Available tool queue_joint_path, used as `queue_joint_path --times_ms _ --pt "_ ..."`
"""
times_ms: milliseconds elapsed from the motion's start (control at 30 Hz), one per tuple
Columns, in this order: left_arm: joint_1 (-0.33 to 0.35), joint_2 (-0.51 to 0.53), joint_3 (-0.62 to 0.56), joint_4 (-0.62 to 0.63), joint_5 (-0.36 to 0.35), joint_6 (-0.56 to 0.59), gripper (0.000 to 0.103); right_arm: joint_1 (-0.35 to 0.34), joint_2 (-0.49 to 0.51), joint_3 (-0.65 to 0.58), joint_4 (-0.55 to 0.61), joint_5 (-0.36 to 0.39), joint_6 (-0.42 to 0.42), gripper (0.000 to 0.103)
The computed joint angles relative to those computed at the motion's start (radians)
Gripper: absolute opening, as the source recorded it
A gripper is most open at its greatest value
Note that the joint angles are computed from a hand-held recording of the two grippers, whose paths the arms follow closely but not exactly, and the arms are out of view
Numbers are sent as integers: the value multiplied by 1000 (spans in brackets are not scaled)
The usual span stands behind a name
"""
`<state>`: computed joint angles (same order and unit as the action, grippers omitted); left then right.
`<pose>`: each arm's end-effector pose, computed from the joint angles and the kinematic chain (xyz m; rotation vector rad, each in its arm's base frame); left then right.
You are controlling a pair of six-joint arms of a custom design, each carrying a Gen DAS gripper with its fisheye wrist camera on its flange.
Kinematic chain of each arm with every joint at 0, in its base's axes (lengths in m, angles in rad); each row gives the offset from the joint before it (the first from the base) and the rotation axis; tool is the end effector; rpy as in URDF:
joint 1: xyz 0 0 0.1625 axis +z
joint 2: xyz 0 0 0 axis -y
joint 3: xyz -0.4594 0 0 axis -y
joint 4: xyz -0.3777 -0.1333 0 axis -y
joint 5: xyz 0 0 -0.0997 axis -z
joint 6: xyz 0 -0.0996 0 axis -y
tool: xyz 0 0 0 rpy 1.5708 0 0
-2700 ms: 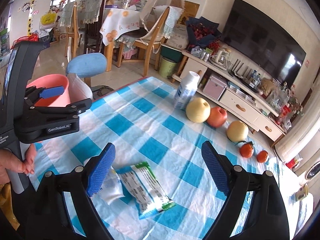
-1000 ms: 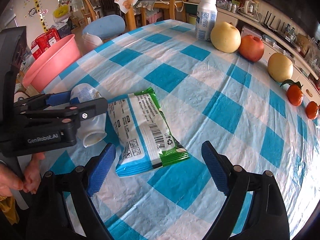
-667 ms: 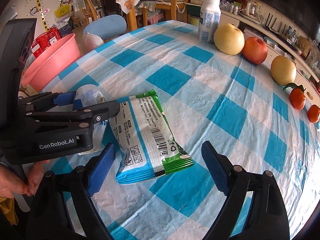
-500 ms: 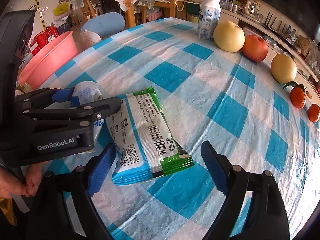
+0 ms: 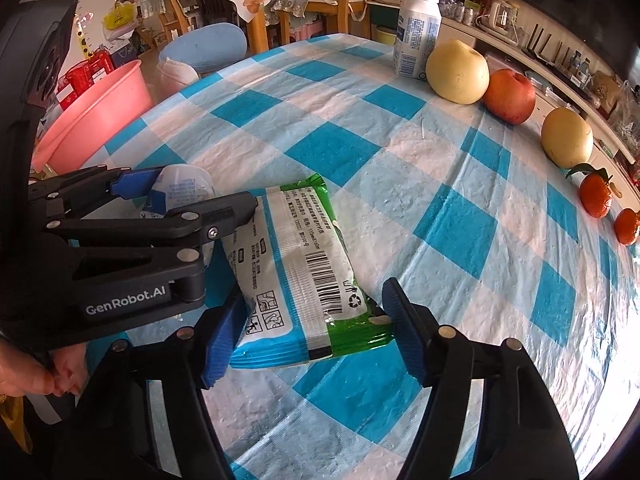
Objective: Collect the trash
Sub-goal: 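Close the left gripper on the crumpled white bottle while the right closes on the green-white wrapper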
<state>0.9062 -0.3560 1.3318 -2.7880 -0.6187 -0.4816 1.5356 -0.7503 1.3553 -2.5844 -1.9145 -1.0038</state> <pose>-0.2956 -0.7249 -0.0224 0.0673 2.3179 -0.8829 0.0724 -0.7785 0.2145 1.1426 -2.3753 0.2468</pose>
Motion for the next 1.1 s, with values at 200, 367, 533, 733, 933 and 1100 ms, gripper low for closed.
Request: queue_joint_path --times_ms 200,367,533,733,933,1100 --pt "-6 -6 5 39 27 -2 74 -1 6 -15 -29 -35 22 66" --pt "-14 -9 12 82 68 -11 80 -5 15 -32 -73 -72 41 66" --pt "-14 -5 2 154 66 -42 81 -4 21 -36 -90 -96 48 70" --pt "-14 4 -12 182 77 -47 81 -4 32 -38 -108 -95 33 80" --pt "-15 14 -22 151 77 -11 72 -10 39 -59 -88 -76 61 84" --pt "-17 21 -27 122 65 42 60 -12 35 -73 -21 -49 87 69"
